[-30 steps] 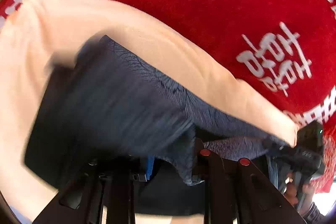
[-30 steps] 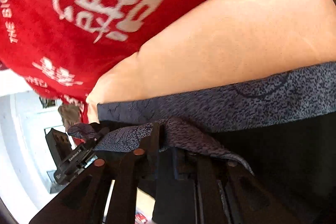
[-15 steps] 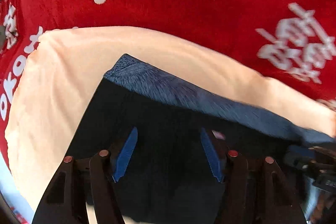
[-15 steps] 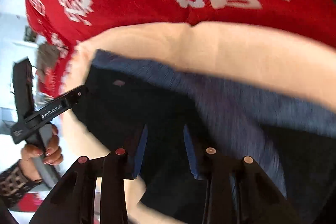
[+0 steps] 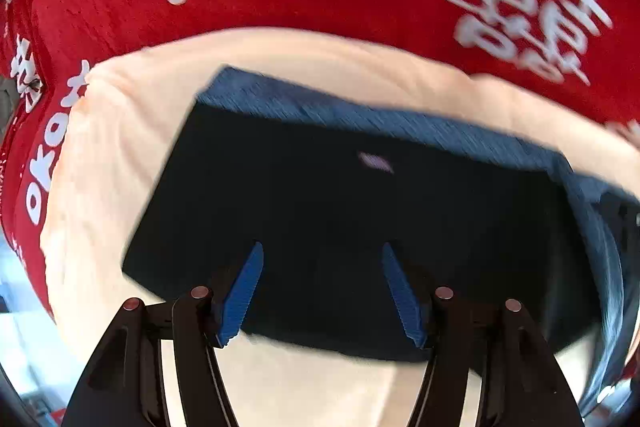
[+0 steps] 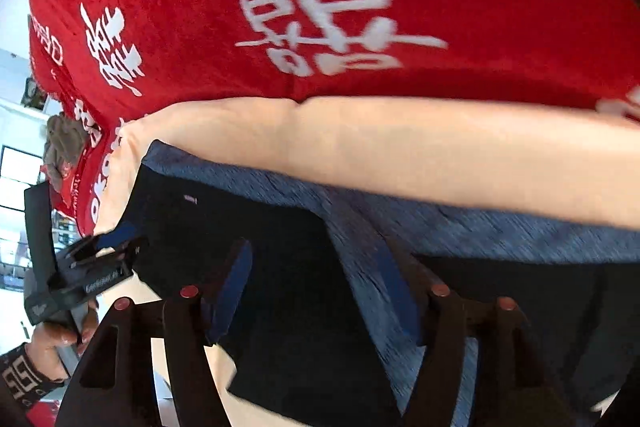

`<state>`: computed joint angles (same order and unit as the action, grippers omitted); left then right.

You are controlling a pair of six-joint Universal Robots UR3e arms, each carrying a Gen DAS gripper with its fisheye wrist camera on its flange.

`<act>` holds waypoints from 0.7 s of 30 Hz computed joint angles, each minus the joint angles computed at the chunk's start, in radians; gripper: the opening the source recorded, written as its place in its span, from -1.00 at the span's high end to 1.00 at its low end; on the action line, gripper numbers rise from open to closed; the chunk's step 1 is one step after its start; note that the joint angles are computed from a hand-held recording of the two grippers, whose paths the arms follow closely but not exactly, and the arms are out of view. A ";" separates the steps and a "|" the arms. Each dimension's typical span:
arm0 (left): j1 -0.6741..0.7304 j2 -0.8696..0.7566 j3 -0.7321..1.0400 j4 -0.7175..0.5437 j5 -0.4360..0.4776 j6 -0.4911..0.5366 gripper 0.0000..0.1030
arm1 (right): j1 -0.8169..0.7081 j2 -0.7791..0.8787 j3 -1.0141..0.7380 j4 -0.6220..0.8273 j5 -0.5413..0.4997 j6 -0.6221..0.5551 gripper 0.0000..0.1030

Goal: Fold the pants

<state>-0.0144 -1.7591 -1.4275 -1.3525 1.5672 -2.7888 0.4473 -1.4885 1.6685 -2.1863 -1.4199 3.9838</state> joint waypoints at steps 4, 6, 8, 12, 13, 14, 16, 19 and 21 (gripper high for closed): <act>-0.069 0.069 -0.046 -0.053 0.008 -0.020 -0.23 | 0.017 -0.114 0.069 0.062 -0.039 0.049 -0.43; -0.116 0.093 -0.044 -0.097 -0.009 -0.041 -0.23 | 0.036 -0.175 0.102 0.094 -0.062 0.099 -0.46; -0.150 0.113 -0.050 -0.115 -0.027 -0.042 -0.23 | 0.069 -0.250 0.146 0.125 -0.089 0.175 -0.48; -0.214 0.165 -0.083 -0.138 -0.086 -0.011 -0.23 | 0.201 -0.390 0.233 0.158 -0.157 0.424 -0.48; -0.229 0.178 -0.094 -0.142 -0.098 -0.005 -0.23 | 0.257 -0.422 0.258 0.155 -0.187 0.516 -0.48; -0.235 0.179 -0.093 -0.149 -0.108 0.002 -0.23 | 0.327 -0.447 0.277 0.157 -0.225 0.625 -0.48; -0.272 0.204 -0.097 -0.184 -0.149 0.009 -0.23 | 0.501 -0.459 0.277 0.199 -0.323 0.873 -0.48; -0.326 0.234 -0.115 -0.217 -0.179 0.033 -0.23 | 0.779 -0.397 0.181 0.341 -0.453 1.259 -0.48; -0.350 0.252 -0.119 -0.247 -0.196 0.045 -0.23 | 0.925 -0.340 0.107 0.435 -0.499 1.472 -0.48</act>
<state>-0.3641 -1.5066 -1.5464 -1.5999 1.3714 -2.7439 1.3726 -1.8285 1.7753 -1.7510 -1.9192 5.4556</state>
